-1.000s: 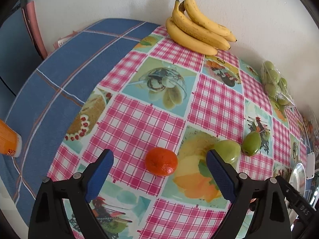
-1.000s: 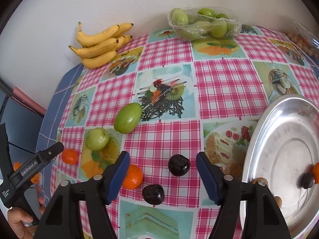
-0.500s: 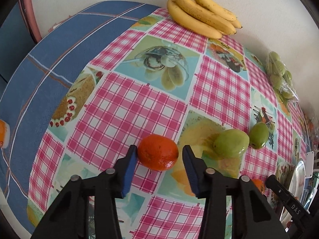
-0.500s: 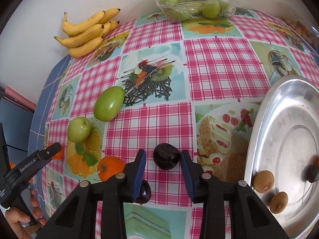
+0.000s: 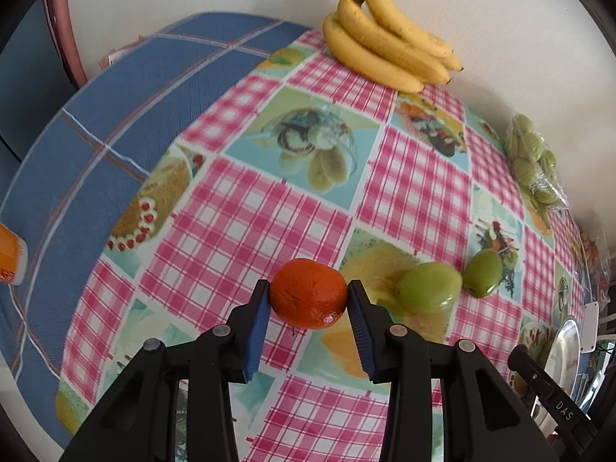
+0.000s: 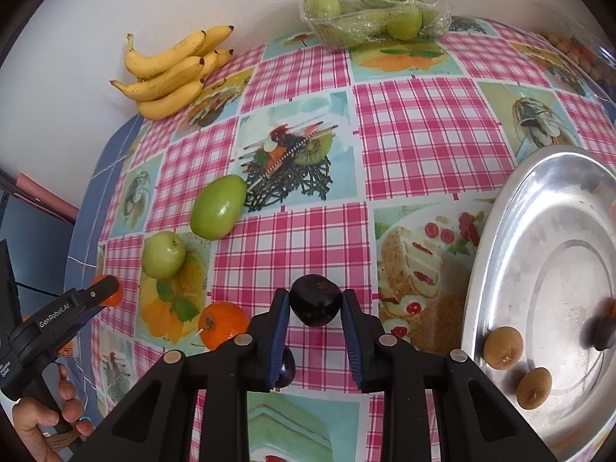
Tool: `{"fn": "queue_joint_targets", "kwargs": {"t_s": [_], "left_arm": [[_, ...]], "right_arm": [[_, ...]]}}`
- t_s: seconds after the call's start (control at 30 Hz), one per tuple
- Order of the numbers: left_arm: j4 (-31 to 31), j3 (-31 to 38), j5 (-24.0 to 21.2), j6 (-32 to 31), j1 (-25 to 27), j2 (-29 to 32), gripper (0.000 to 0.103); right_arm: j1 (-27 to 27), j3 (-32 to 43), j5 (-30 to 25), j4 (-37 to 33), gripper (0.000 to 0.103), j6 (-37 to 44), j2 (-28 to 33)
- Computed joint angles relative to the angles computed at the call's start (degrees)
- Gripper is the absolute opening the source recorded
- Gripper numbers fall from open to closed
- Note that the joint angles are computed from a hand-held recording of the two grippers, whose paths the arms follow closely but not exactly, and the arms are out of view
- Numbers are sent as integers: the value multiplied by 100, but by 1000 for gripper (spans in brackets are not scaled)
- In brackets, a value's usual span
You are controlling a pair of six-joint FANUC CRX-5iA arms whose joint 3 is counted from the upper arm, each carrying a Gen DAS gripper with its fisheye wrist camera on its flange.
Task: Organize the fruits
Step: 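Grasp a dark plum with the right tool while the left tool grasps a tangerine, then carry the plum and tangerine over the steel bowl with both tools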
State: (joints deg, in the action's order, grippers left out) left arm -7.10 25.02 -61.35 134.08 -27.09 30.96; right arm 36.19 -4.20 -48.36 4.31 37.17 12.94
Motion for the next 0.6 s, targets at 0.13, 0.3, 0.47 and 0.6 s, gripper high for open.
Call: {"fn": "queue_joint_targets", "kwargs": {"t_s": [0.13, 0.3, 0.47, 0.6], "left_arm": [[-201, 142, -103, 47, -74, -54, 42], [-361, 337, -319, 43, -173, -20, 42], [-374, 410, -375, 30, -230, 5, 42], [-342, 420, -377, 60, -252, 13, 42]], "right_arm": [[36, -111, 109, 168, 29, -126, -205], [67, -224, 187, 265, 29, -174, -392], [48, -299, 211, 265, 29, -177, -498], [8, -341, 168, 194, 29, -137, -556]]}}
